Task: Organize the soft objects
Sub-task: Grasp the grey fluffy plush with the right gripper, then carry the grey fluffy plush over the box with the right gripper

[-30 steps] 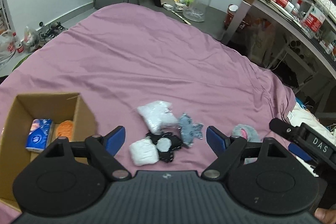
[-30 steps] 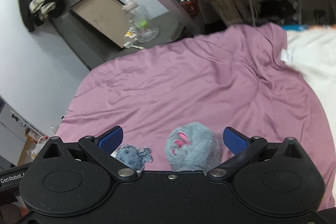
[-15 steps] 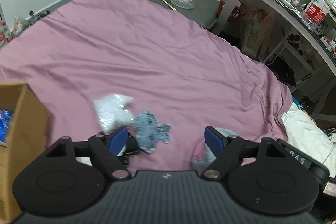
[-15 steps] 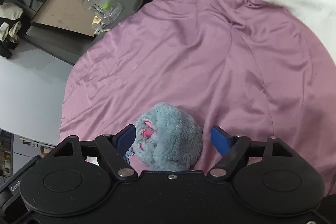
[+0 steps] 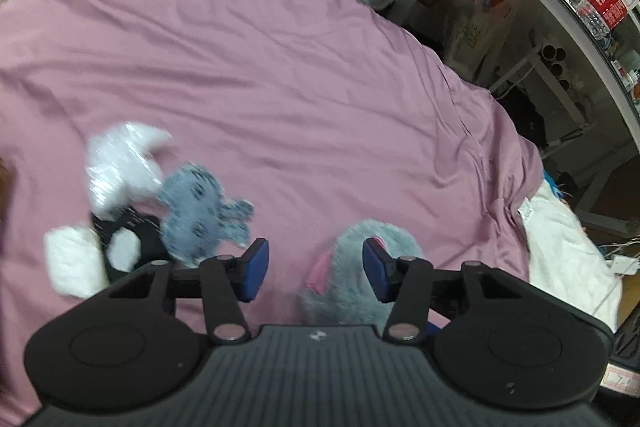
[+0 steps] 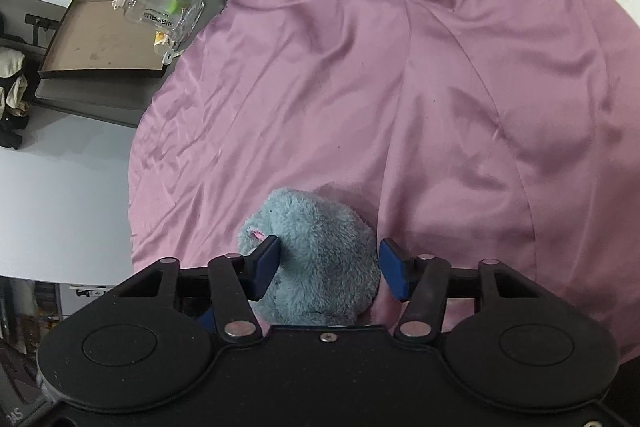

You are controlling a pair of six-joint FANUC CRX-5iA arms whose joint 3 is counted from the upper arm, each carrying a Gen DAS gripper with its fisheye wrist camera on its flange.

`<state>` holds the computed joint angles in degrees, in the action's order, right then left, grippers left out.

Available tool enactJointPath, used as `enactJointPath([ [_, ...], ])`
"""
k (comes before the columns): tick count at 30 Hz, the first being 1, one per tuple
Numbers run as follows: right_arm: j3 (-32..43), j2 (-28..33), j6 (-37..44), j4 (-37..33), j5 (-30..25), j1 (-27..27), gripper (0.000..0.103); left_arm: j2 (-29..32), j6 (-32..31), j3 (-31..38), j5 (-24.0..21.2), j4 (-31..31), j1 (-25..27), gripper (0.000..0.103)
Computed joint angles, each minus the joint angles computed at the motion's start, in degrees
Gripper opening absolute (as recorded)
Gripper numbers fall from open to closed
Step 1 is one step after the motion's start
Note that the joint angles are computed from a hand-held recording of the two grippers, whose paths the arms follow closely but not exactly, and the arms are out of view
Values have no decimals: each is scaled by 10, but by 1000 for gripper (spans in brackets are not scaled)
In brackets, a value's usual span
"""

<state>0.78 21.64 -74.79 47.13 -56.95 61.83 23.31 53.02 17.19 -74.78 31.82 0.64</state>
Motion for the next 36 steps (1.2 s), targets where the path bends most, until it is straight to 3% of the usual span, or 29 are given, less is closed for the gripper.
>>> enactJointPath([
  [3, -21, -7, -26, 17, 29, -5, 42, 0, 1, -9, 0, 0, -4, 44],
  [7, -19, -5, -27, 14, 28, -7, 37, 15, 25, -2, -26, 3, -5, 26],
  [18, 23, 16, 31, 35, -22, 5, 27, -5, 11, -26, -8, 18, -1, 20],
  [22, 30, 18, 24, 46, -10, 6, 25, -11, 4, -21, -15, 24, 10, 20],
  [36, 185, 92, 129, 46, -100, 28, 24, -36, -37, -26, -35, 71, 62, 20],
])
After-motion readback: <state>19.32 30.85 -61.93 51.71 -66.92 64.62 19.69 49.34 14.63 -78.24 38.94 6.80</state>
